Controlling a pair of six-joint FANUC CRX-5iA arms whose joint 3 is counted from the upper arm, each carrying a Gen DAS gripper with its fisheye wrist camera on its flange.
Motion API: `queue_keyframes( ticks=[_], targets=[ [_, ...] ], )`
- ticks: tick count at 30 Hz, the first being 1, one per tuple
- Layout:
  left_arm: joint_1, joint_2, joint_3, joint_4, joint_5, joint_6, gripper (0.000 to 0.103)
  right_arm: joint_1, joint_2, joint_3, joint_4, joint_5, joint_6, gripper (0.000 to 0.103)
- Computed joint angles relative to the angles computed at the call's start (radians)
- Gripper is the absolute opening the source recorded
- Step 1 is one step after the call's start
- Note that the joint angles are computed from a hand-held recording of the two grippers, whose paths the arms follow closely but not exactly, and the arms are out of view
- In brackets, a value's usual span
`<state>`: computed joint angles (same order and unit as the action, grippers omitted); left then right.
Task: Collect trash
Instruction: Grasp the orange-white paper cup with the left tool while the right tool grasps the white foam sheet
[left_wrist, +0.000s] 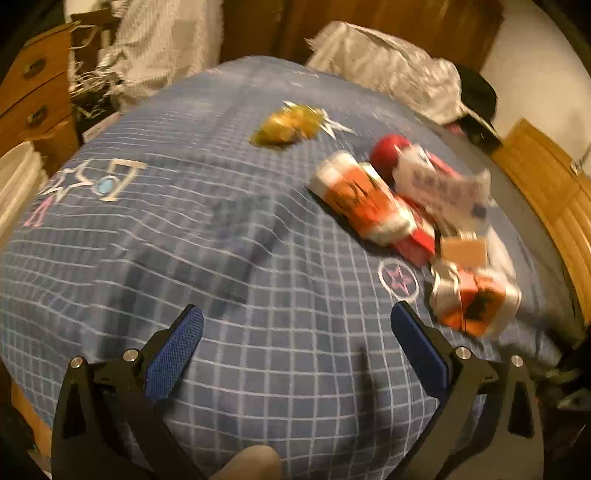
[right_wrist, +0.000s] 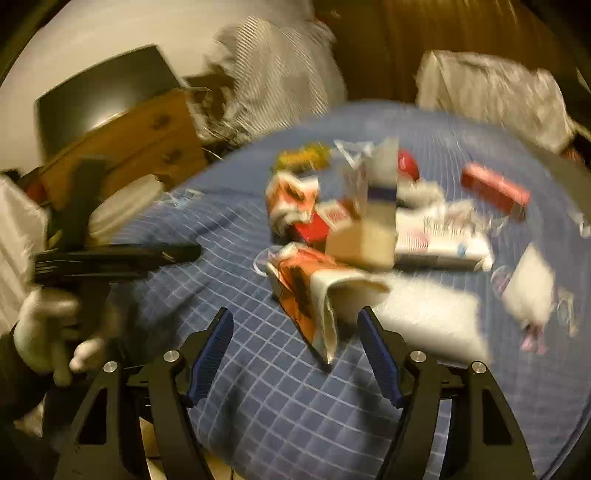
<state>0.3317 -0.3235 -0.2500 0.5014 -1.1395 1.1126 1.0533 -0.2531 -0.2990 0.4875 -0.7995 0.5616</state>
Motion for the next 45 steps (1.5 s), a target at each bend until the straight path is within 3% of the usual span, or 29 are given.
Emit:
queue_keyframes(
  ticks=[2, 4, 7, 9, 12, 16, 20, 26, 29, 33, 36, 39, 45],
  targets=[
    [0.021, -0.009, 0.002, 0.000, 0.022, 0.015, 0.098, -0.016, -0.009, 0.021, -0.199, 0.201, 0.186, 0.071],
    [0.042, -0.012, 0.008, -0.004, 0.030, 0.021, 0.098, -0.016, -0.029, 0.021, -0.287, 0.334, 0.291, 0.071],
    [0.071, 0.007, 0.023, 0.007, 0.007, 0.016, 0.098, -0.037, -0.054, -0.002, -0.252, 0.359, 0.245, 0.071],
    [0.067, 0.011, 0.027, 0.012, -0.015, -0.018, 0.098, -0.044, -0.091, -0.045, -0.155, 0.331, 0.159, 0.071],
    [0.050, 0.011, 0.026, 0.062, -0.079, -0.173, 0.098, -0.053, -0.127, -0.046, -0.111, 0.202, 0.198, 0.073],
    [-0.013, 0.098, 0.128, 0.121, -0.220, -0.368, 0.098, -0.108, -0.064, 0.097, -0.208, -0.121, 0.539, 0.078],
    [-0.149, 0.219, 0.302, -0.034, -0.263, -0.394, 0.098, -0.219, 0.091, 0.282, -0.323, -0.351, 0.875, 0.078],
    [-0.254, 0.320, 0.429, -0.188, -0.344, -0.424, 0.098, -0.318, 0.248, 0.446, -0.463, -0.497, 1.131, 0.078],
    [-0.270, 0.360, 0.457, -0.207, -0.376, -0.404, 0.096, -0.322, 0.281, 0.484, -0.486, -0.544, 1.170, 0.078],
    [-0.260, 0.369, 0.439, -0.162, -0.389, -0.396, 0.082, -0.335, 0.311, 0.513, -0.511, -0.559, 1.181, 0.077],
    [-0.251, 0.359, 0.419, -0.129, -0.383, -0.407, 0.061, -0.329, 0.307, 0.506, -0.509, -0.542, 1.157, 0.065],
    [-0.225, 0.316, 0.362, -0.088, -0.346, -0.410, 0.045, -0.283, 0.261, 0.444, -0.445, -0.490, 1.060, 0.061],
    [-0.155, 0.145, 0.160, -0.029, -0.188, -0.414, 0.043, -0.157, 0.095, 0.220, -0.263, -0.315, 0.673, 0.060]
  ],
)
